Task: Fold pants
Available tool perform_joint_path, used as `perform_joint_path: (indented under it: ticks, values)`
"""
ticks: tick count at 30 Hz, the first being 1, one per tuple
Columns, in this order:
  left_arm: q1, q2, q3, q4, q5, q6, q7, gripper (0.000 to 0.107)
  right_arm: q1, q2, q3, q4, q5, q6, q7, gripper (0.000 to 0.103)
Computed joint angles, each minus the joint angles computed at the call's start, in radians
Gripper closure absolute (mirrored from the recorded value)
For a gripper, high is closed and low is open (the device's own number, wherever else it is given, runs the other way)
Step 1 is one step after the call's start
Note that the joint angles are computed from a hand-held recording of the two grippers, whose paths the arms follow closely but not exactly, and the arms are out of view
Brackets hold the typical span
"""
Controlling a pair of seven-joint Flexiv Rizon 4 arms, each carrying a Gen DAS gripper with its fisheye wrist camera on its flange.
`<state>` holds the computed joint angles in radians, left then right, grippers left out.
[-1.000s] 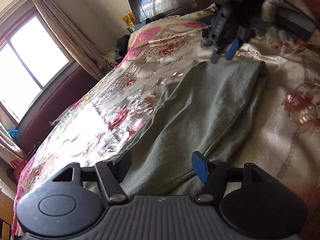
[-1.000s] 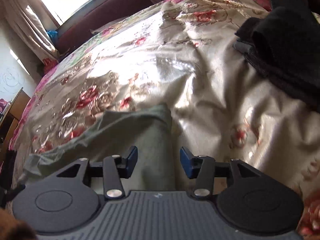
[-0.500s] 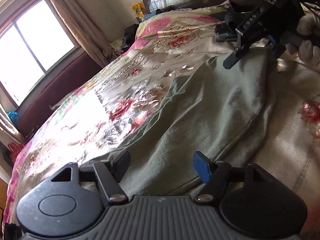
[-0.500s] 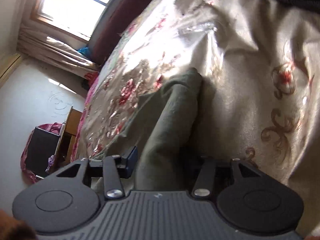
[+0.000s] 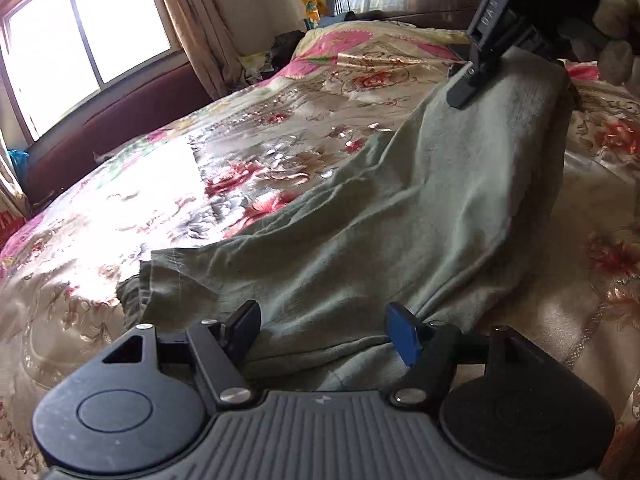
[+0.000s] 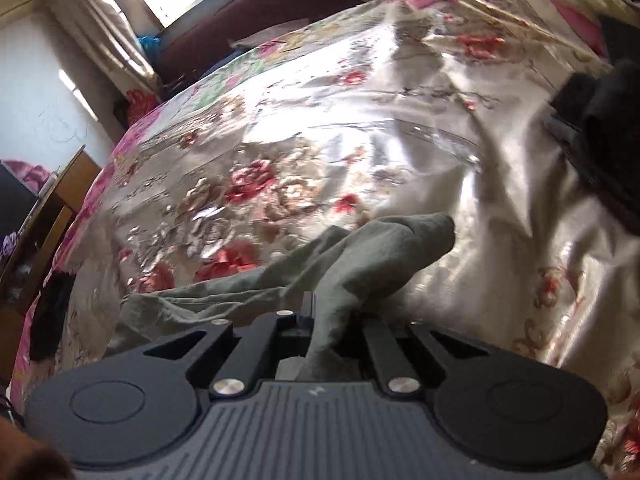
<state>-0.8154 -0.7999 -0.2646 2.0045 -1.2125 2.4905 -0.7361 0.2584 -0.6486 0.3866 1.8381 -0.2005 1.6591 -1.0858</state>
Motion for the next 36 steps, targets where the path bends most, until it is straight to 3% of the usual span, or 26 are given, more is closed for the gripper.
perform_joint_path:
  ticks: [2,5,10,12,15,19,22,24,26,28,31,33,36]
  values:
    - [0.003,0.009,0.003,0.027,-0.014,0.016,-0.019,0.024,0.041,0.017,0.001,-0.034,-0.025,-0.053,-0.006,0.1]
    - [0.029,0.043,0.003,0.117,0.049,0.024,-0.151,0.024,0.107,0.011,0.018,-0.095,-0.048,-0.116,-0.043,0.1]
    - [0.021,0.055,0.033,0.206,0.156,0.092,-0.337,0.024,0.313,-0.039,-0.074,-0.204,-0.111,-0.229,-0.089,0.1]
    - [0.036,0.064,0.038,0.227,0.203,0.088,-0.39,0.024,0.41,-0.068,-0.152,-0.235,-0.138,-0.276,-0.055,0.099]
    - [0.043,0.076,0.057,0.265,0.256,0.094,-0.441,0.024,0.472,-0.124,-0.175,-0.296,-0.129,-0.355,-0.002,0.099]
    - [0.047,0.084,0.072,0.306,0.31,0.112,-0.51,0.024,0.562,-0.137,-0.275,-0.301,-0.161,-0.364,0.125,0.094]
    - [0.067,0.094,0.08,0.333,0.372,0.114,-0.559,0.024,0.561,-0.126,-0.271,-0.295,-0.185,-0.383,0.148,0.089]
    - [0.078,0.102,0.088,0.348,0.399,0.114,-0.59,0.024,0.526,-0.108,-0.22,-0.284,-0.171,-0.386,0.125,0.073]
    - [0.07,0.106,0.097,0.355,0.374,0.123,-0.603,0.023,0.486,-0.083,-0.166,-0.259,-0.141,-0.376,0.094,0.065]
    - [0.083,0.116,0.097,0.367,0.358,0.112,-0.633,0.023,0.464,-0.052,-0.139,-0.218,-0.124,-0.344,0.061,0.064]
    - [0.118,0.142,0.098,0.4,0.383,0.089,-0.703,0.023,0.477,-0.004,-0.177,-0.142,-0.131,-0.261,0.073,0.064]
    - [0.127,0.161,0.108,0.428,0.396,0.091,-0.746,0.023,0.522,0.028,-0.267,-0.082,-0.161,-0.189,0.128,0.064]
    - [0.086,0.193,0.124,0.455,0.321,0.1,-0.72,0.023,0.586,0.061,-0.407,0.002,-0.213,-0.115,0.206,0.064]
